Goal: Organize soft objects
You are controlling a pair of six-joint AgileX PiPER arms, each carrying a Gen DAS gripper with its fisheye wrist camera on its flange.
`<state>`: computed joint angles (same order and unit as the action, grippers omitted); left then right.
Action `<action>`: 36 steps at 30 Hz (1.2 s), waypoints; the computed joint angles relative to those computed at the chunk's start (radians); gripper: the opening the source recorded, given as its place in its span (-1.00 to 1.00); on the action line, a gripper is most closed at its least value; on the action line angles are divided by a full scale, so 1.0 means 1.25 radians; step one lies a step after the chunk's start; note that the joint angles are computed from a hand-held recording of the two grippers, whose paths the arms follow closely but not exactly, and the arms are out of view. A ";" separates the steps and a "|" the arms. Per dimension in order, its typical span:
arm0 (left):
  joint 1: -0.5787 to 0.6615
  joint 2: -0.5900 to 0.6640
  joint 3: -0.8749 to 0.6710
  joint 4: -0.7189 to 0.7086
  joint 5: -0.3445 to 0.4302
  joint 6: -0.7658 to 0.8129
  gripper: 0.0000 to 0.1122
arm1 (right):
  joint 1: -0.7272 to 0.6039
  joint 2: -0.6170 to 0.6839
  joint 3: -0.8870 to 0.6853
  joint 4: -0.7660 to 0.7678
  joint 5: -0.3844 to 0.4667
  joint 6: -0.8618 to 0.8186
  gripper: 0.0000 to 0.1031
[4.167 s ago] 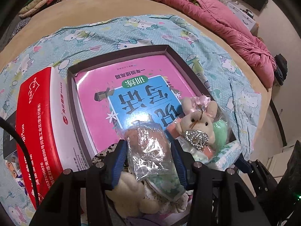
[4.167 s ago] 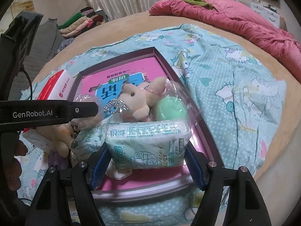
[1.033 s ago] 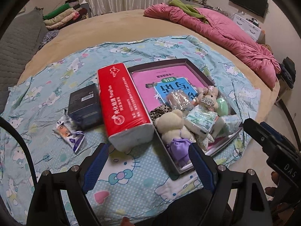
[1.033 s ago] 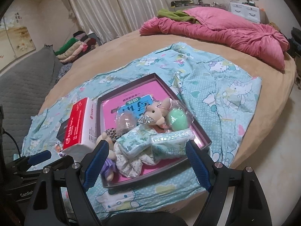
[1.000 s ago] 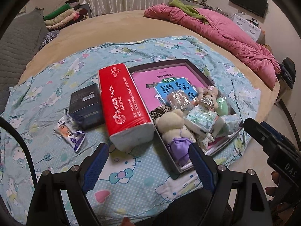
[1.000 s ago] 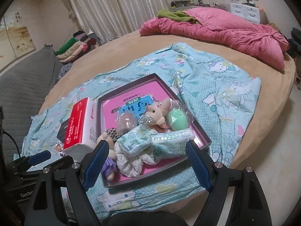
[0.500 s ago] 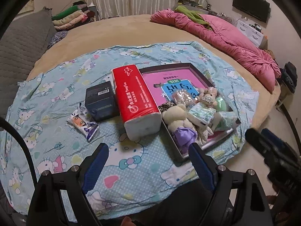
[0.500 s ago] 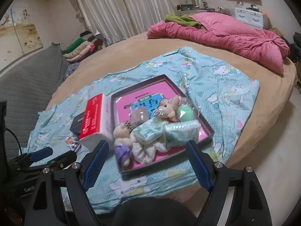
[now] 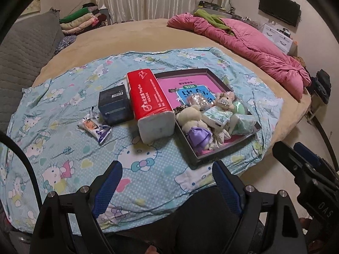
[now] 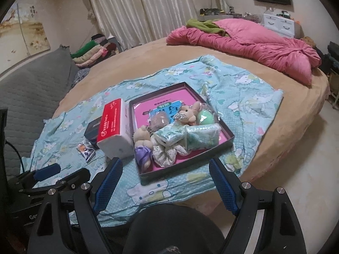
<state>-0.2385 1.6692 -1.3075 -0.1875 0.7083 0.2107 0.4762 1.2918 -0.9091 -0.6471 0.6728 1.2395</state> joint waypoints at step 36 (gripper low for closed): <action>0.013 -0.080 0.121 0.032 -0.045 -0.028 0.54 | 0.107 -0.024 0.025 -0.019 0.067 0.037 0.64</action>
<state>-0.2228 1.5692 -1.1565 -0.1479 0.6525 0.1755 0.6105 1.2624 -0.8774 -0.6707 0.7563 1.2852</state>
